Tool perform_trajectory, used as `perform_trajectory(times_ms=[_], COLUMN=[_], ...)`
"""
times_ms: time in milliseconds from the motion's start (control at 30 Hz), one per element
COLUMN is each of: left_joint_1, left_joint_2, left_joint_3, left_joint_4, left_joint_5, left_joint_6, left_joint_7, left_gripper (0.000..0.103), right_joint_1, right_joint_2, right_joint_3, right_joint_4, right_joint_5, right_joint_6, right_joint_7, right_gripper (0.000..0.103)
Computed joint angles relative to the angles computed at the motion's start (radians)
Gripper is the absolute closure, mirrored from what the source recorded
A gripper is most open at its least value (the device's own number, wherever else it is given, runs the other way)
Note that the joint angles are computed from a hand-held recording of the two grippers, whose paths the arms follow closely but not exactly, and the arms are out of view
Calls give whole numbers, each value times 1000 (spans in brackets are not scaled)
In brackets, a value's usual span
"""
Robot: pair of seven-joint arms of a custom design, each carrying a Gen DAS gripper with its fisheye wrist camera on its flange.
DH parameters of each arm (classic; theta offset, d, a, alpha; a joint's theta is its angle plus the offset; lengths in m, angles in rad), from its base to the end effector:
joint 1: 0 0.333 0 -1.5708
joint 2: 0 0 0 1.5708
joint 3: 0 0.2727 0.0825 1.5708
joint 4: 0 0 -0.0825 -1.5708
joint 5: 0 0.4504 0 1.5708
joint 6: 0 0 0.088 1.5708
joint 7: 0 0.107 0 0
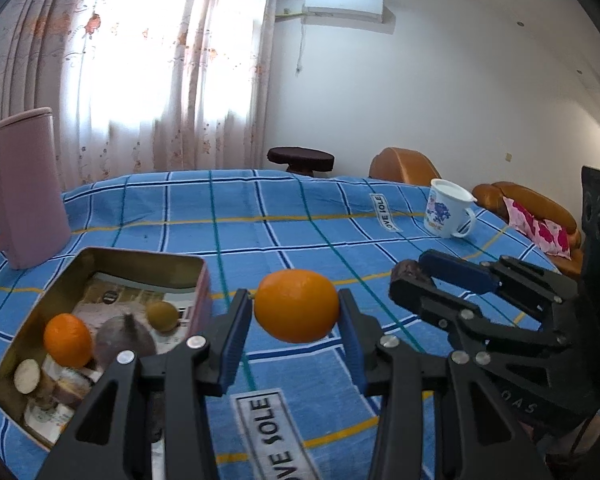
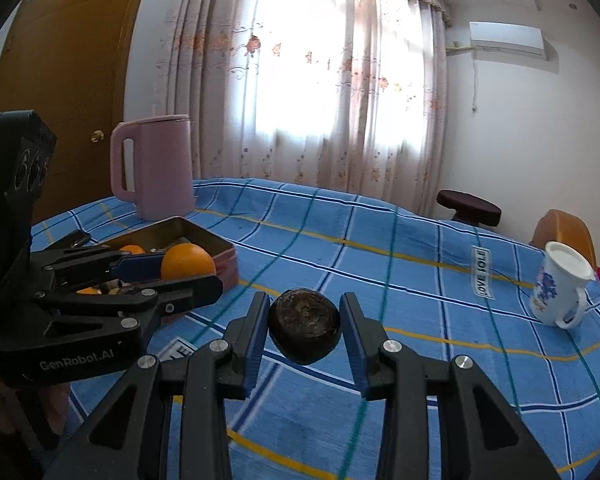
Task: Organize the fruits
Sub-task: 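Carry the orange and brown fruit over the pink tin with both tools, then open both tools to drop the orange and brown fruit into the tin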
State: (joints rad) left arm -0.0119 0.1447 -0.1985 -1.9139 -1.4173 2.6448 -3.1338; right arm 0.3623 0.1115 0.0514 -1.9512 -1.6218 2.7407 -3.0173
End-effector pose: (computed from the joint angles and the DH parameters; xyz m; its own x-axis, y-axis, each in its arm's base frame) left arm 0.6704 -0.1133 0.3937 -0.6562 -0.7448 0.1211 -0.4192 0.2263 -0.8792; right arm 0.5929 0.3025 0.3906 0.0233 -0.9937 0.1095 -0.4195 -0.1092 -0.9012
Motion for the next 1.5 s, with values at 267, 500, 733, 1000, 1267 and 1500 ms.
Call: perform_trajectory(times_ms=[267,500,733,1000,1267,1500], left_joint_1=[27,57,89,119,143,162], left_joint_2=[-12,-4,27,68,115,138], left_joint_3=[23,40,43,36,21,3], left_joint_4=[0,17,44,82,121,135], left_joint_5=[-25,-35,-15,31,136,228], left_joint_6=[18,45,62,89,97,92], left_joint_7=[11,7,-25,-73,-166,-246], left_gripper=[58,58,58,58,58,57], right_joint_1=[18,67,120,164,176,202], right_joint_2=[85,178,274,387,464,495], right_joint_3=[-11,-37,-77,-101,-99,-118], right_joint_4=[119,240,350,460,520,545], right_joint_5=[20,93,224,427,647,808], right_joint_6=[80,124,159,175,167,121], right_joint_7=[-40,-145,-291,-501,-707,-846], right_gripper=[65,65,65,65,65,65])
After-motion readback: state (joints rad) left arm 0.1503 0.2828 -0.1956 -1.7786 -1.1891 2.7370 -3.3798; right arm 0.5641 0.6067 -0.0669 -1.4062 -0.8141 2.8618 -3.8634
